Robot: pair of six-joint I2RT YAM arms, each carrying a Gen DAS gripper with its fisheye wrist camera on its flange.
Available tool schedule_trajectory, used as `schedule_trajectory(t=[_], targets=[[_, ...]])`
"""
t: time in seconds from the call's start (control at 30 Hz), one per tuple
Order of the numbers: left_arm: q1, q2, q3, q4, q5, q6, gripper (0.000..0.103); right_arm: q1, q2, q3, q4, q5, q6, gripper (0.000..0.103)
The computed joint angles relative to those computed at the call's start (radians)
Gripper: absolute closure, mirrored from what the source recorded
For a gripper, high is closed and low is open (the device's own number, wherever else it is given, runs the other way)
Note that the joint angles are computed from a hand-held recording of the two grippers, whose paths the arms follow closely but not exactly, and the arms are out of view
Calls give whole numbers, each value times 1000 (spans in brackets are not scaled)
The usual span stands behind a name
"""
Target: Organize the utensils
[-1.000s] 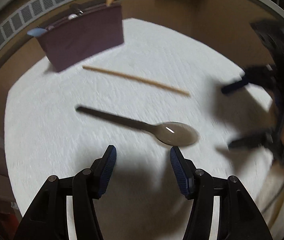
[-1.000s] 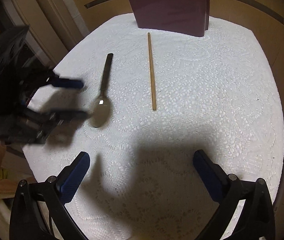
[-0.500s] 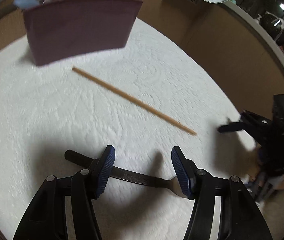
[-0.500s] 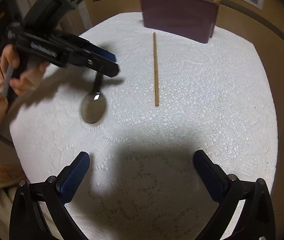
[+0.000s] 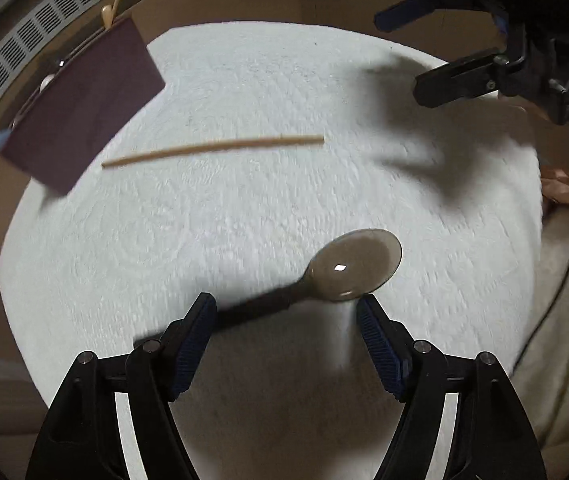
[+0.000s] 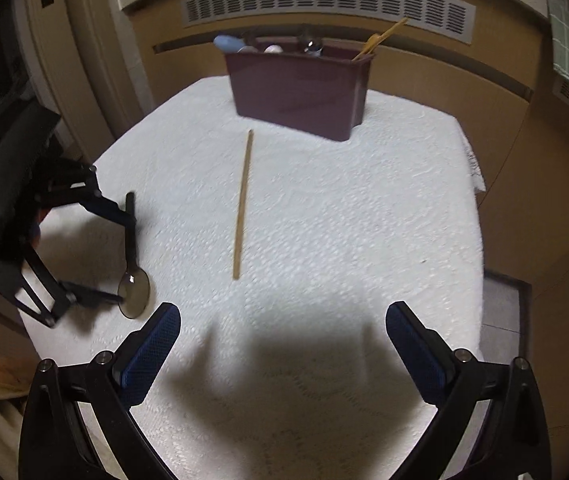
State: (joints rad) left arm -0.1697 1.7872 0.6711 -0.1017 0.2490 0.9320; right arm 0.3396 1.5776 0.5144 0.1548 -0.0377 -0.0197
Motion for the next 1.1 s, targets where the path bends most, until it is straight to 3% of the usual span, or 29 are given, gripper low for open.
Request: schedule_trajectory(t=[0.13,0.2,0.27,0.33,0.43,0.6,0.7,0.73,0.83,0.9,1.0,1.1], targets=[[-19,72,104,59,-7,-173,30,32,-2,18,25,133,-22,6],[0,121,167,65,-22,-247,30,47,37,60,24,169,-43,27],[27,172,227,56,-38,-312,30,37,91,132,-20,121,-55,57],[73,204,271,25,-2,-348,30,27,174,233,-63,56,-65,60],[135,224,305,-26,38,-377,30,50,325,428,-155,6,-79,82],[197,165,240,-97,141,-318,30,70,590,790,-325,-75,-51,83],[182,128,186,-94,142,-284,30,103,698,932,-389,4,-62,85],[179,114,171,-90,140,-273,30,113,722,964,-412,31,-64,93],[178,85,164,-111,161,-235,30,120,723,965,-408,63,-48,98],[134,99,183,-75,143,-266,30,111,671,885,-344,74,-29,98],[103,117,243,-130,161,-256,30,74,540,710,-243,44,-2,98],[53,157,316,-163,142,-269,39,37,449,593,-188,4,20,98]])
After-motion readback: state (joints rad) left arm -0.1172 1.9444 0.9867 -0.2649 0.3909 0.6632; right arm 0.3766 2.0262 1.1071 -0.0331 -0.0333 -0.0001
